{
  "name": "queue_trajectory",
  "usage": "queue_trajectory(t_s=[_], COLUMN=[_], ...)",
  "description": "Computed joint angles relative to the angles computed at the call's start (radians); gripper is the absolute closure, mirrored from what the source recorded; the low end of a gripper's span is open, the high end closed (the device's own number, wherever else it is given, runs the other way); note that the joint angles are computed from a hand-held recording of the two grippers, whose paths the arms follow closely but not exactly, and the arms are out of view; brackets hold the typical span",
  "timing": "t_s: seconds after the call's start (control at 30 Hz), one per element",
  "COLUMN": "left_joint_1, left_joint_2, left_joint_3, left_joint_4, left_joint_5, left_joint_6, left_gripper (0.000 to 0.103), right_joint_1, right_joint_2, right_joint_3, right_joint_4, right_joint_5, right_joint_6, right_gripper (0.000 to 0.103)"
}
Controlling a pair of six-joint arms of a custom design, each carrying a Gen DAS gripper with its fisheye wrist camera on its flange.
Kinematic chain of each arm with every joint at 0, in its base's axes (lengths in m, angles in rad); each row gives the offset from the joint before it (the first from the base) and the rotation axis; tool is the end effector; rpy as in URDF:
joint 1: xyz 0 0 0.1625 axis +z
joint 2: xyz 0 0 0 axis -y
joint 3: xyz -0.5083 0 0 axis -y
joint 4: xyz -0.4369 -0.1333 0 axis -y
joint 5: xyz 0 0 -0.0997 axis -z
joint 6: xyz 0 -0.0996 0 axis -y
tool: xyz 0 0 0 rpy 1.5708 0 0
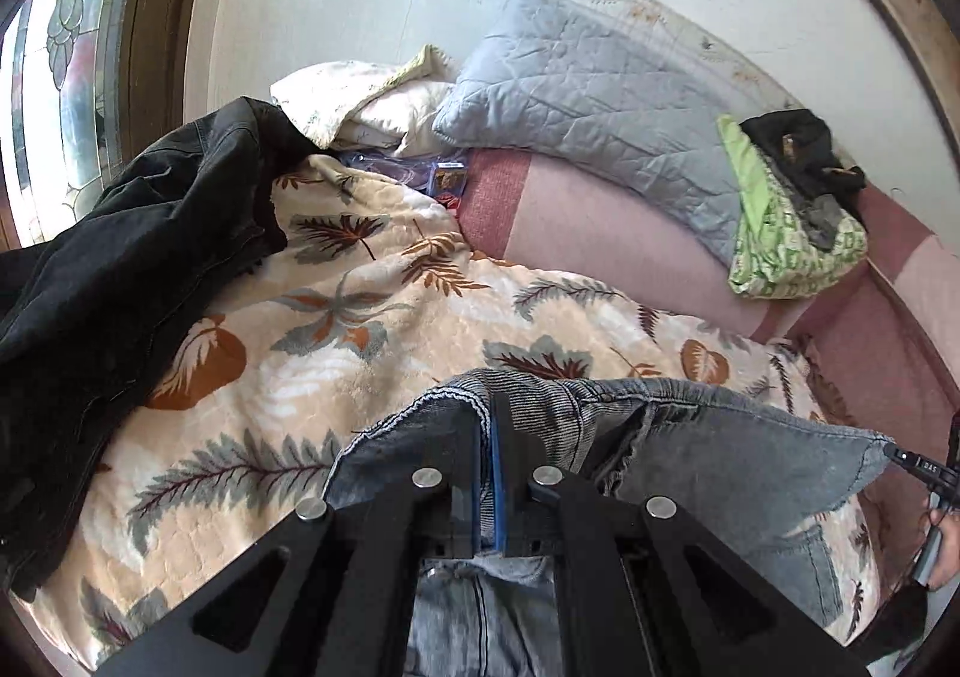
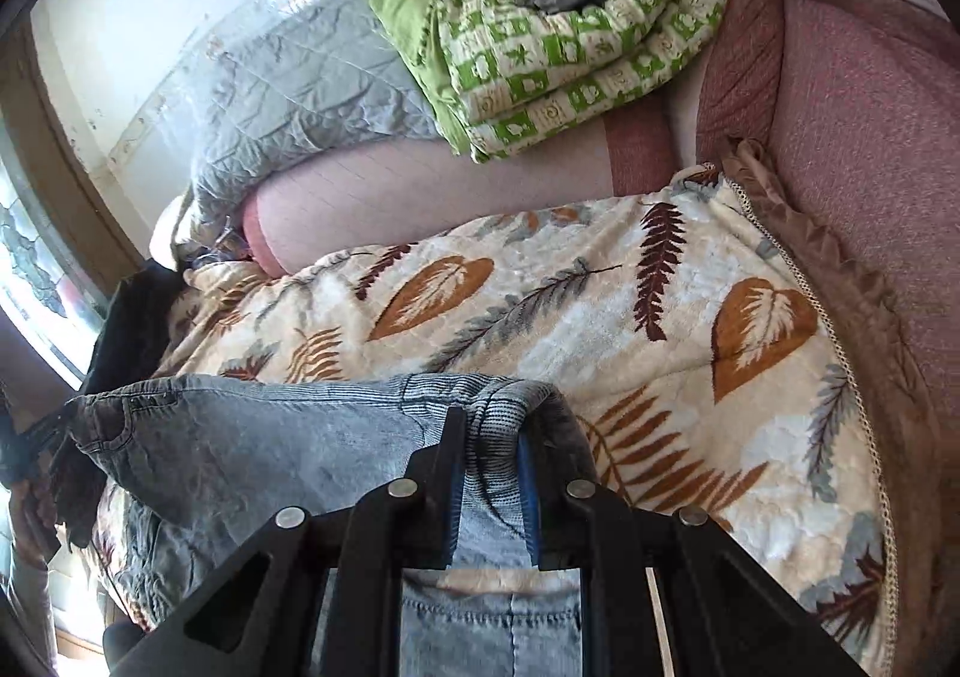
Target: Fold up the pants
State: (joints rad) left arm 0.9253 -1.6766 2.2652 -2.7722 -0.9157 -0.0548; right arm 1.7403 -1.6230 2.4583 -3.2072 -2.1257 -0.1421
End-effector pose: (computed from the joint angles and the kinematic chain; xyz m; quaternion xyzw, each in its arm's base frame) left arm -0.1078 -0.4655 0.4181 0.1699 0.8919 -0.3735 0.1902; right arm 0.1466 -0.3775 0.3588 0.0319 -0.8915 0.3784 0.2471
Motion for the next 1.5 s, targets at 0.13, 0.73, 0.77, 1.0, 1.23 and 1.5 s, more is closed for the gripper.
queue_trajectory(t_s=[0.13, 0.73, 0.77, 1.0, 1.23, 1.5], left_joint_1=[-0.012, 0.087, 0.089, 0.109, 0.119, 0.137], left_joint_2=[-0.200, -0.255, -0.252, -0.216, -0.164, -0.247], left_joint_3=[0.121, 0.182, 0.180, 0.148, 0.059, 0.061], left_joint_4=[0.133, 0.306, 0.303, 0.311, 0.354, 0.445], left_joint_5=[-0.041, -0.087, -0.088, -0.095, -0.101, -0.159], left_joint_6=[-0.036, -0.058, -0.054, -0.052, -0.071, -0.034], left_gripper=[0.100, 0.100, 0.100, 0.100, 0.100, 0.099], right_joint_1=[0.014, -0.268, -0.270, -0.222, -0.005, 0.181], right_joint_2=[-0.167, -0.086, -0.056, 0.017, 0.002, -0.058], right_joint_3=[0.165, 0.177, 0.161, 0.114, -0.015, 0.013], right_joint_4=[-0.010, 0.055, 0.058, 0.152, 0.268, 0.264], right_joint_5=[0.007, 0.196, 0.167, 0.101, -0.120, -0.268], right_joint_6=[0.041, 0.257, 0.265, 0.209, 0.198, 0.081], right_gripper=[0.086, 0.035, 0.035, 0.087, 0.088, 0.088])
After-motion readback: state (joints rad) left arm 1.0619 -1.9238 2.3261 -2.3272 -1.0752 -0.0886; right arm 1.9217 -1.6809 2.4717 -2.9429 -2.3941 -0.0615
